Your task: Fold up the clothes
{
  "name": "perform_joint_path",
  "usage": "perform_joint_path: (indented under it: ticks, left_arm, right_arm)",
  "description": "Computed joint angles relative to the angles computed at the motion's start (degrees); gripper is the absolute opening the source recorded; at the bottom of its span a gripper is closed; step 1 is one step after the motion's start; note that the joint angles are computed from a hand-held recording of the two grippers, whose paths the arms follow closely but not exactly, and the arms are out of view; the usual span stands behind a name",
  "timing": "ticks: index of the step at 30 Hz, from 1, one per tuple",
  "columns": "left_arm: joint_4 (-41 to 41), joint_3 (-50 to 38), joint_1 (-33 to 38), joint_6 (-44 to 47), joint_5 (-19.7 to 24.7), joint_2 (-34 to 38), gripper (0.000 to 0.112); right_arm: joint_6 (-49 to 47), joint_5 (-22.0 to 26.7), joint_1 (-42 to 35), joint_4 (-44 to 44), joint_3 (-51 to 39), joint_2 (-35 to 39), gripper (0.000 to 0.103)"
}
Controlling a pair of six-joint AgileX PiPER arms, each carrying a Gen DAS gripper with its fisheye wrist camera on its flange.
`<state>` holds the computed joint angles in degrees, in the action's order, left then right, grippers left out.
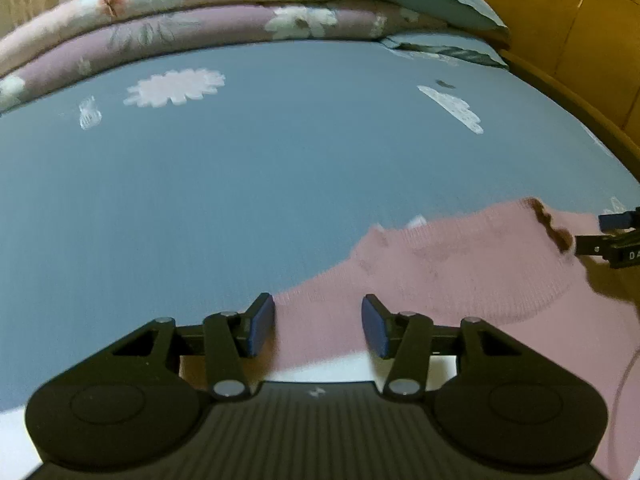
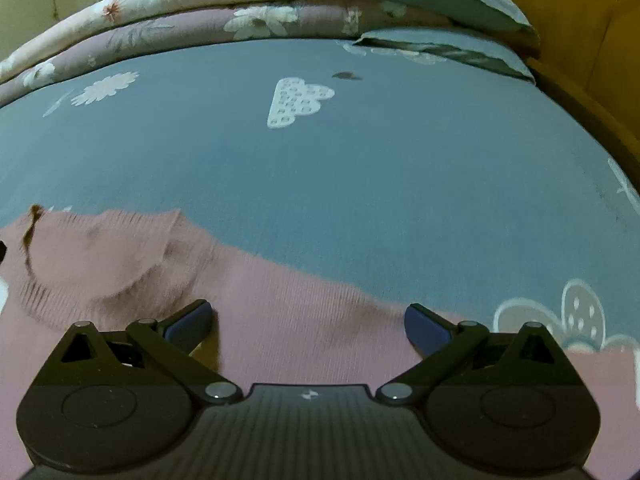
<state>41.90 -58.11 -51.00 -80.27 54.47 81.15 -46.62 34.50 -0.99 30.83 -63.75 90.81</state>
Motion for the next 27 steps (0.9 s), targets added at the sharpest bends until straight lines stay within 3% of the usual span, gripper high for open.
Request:
perform_joint_path:
  ticks: [3, 5, 7, 9, 11, 12, 19, 22, 25, 27]
  left_arm:
    - [0.2, -1.6, -1.1, 0.4, -0.8, -1.2, 0.050]
    - [-0.6, -0.7, -1.8, 1.4, -5.5, -2.9, 0.054]
    - [-2.5, 0.3, -1.9, 3.2, -10.9, -3.9, 0.054]
    - [-7.2, 2.0, -0.2, 7.1, -18.9, -4.4, 0.055]
    - [-12.5, 3.3, 1.7, 11.9, -25.0, -3.6, 0.056]
    - [-12.9, 2.9, 1.9, 12.3, -25.2, -2.3, 0.057]
    - [1.1, -0.2, 1.9, -0.2, -16.4, 3.9, 0.057]
    - [3.8, -0.1, 3.2, -1.8, -15.9, 4.8, 0.057]
    - [3.4, -0.3, 1.4, -2.6, -13.7, 2.9, 0.057]
    - [4.4, 0.2, -0.9, -2.8, -12.6, 1.1, 0.060]
  right_arm:
    - [-8.4, 5.8, -3.5, 7.6, -0.3, -2.5, 0.103]
    - [-15.6, 11.9, -6.9, 13.6, -0.2, -4.0, 0.103]
    - [-24.7, 21.8, -11.4, 19.6, 0.0, -4.1, 0.103]
    - [-29.3, 28.2, -13.0, 20.5, -0.1, -2.9, 0.103]
    - [-30.6, 26.8, -11.4, 19.5, 0.8, -2.2, 0.103]
    - [-30.8, 25.0, -10.2, 19.0, 1.4, -1.9, 0.103]
    - [-28.2, 14.3, -3.3, 18.7, 0.5, 2.0, 0.103]
    - [-26.3, 11.3, -0.8, 18.9, -1.3, 3.4, 0.103]
    - [-24.1, 11.7, -0.1, 18.0, -2.3, 2.2, 0.103]
    - [-27.2, 17.0, -2.0, 20.7, -2.3, 1.1, 0.103]
